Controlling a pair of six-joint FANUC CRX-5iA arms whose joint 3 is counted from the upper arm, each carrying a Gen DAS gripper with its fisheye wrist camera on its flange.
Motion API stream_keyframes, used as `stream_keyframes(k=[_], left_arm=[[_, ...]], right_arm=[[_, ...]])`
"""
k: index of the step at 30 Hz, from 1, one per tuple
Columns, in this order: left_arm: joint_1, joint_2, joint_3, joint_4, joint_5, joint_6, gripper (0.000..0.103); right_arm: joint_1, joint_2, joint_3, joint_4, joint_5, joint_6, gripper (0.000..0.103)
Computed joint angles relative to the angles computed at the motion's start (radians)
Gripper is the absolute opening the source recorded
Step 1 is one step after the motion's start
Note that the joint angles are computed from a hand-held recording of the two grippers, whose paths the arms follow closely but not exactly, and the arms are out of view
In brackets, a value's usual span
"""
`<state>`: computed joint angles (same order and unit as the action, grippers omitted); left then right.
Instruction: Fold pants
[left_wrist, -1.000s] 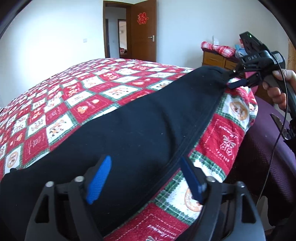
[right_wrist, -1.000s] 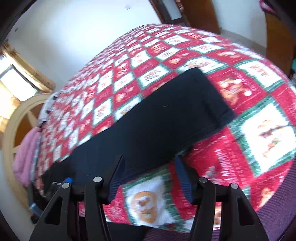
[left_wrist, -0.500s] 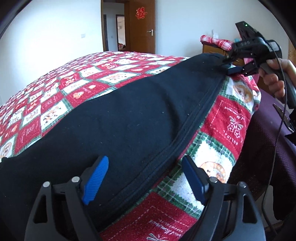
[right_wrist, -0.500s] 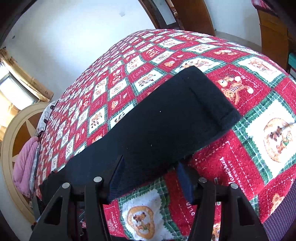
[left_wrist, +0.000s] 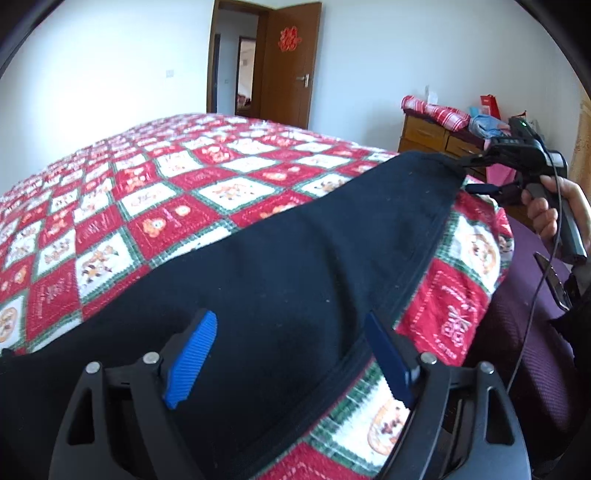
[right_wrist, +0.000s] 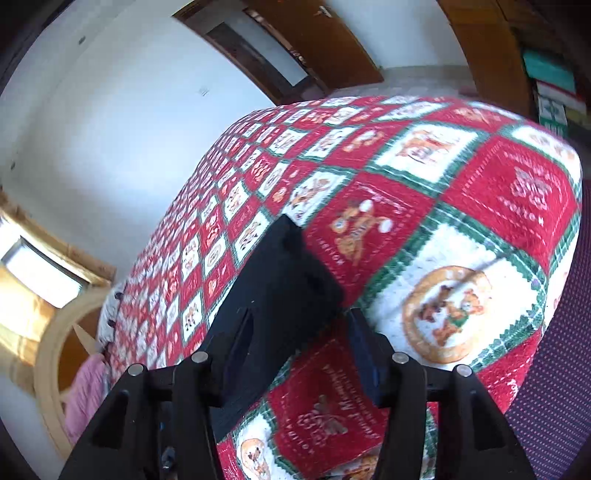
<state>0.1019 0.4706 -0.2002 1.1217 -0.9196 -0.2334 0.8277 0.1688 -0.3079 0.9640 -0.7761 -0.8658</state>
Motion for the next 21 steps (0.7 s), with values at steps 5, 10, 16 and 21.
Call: stream_keyframes(k=[5,10,16,21], left_arm=[[-0.007,0.047,0.048,-0.059,0.008,0.077,0.085],[-0.022,0.017,-0.013,-0.002,0.057,-0.024,0.089],[-0.015,0.021,-0.013,0.010,0.042,-0.032,0.089],[-0.024,0.016,-0.031,0.032,0.059,-0.060,0.093]], right_arm=[[-0.026,-0.015,-0.073,0.138,0.053,-0.149,0.054],[-0.032,0.019,-0.068,0.217,0.022,-0.158,0.054],[-0.031,0.023,-0.059,0.231,-0.004,-0.131,0.054],[-0.038,0.041,-0.060,0.251,-0.021,-0.117,0.053]])
